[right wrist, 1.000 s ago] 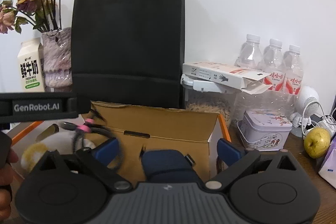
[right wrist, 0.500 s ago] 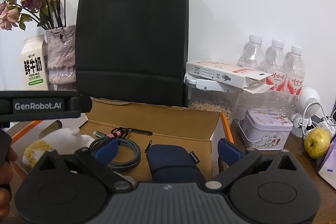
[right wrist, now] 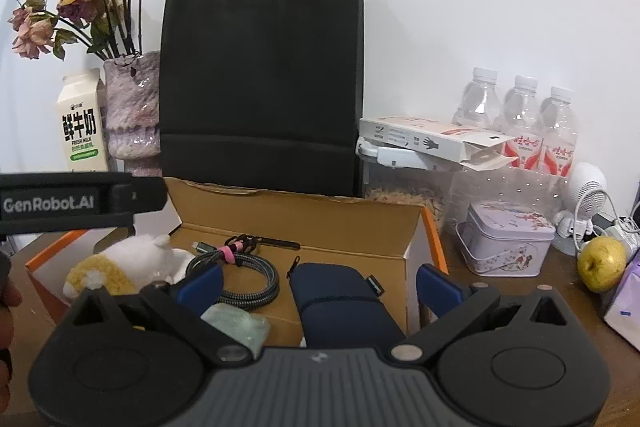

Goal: Organize objects
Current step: 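Open both tools to drop the cable and the navy case into the red box, then move the left tool to the lavender pouch while the right tool approaches the yellow block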

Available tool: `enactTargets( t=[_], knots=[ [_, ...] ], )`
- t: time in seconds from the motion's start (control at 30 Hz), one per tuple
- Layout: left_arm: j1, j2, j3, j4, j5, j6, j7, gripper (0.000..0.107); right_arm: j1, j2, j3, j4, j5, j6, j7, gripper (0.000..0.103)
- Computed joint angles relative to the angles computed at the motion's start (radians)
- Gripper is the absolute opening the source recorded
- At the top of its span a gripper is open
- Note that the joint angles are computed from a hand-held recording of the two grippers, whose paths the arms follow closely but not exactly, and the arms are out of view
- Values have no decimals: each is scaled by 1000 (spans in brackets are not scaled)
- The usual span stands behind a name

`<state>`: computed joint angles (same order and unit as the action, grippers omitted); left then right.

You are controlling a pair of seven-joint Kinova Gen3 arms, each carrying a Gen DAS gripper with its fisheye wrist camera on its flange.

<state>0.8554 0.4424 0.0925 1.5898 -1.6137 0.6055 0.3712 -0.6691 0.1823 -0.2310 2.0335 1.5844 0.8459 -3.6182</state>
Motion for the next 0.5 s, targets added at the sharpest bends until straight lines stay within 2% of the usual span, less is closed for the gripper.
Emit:
enactTargets(
  t=[0.13,0.5],
  knots=[
    [3,-26,8,42,-29,11,37,103,-13,-18,-11,24,-4,26,-11,103],
    [-2,-97,85,164,-53,79,72,103,-64,-75,-59,101,-39,108,-56,103]
  ],
)
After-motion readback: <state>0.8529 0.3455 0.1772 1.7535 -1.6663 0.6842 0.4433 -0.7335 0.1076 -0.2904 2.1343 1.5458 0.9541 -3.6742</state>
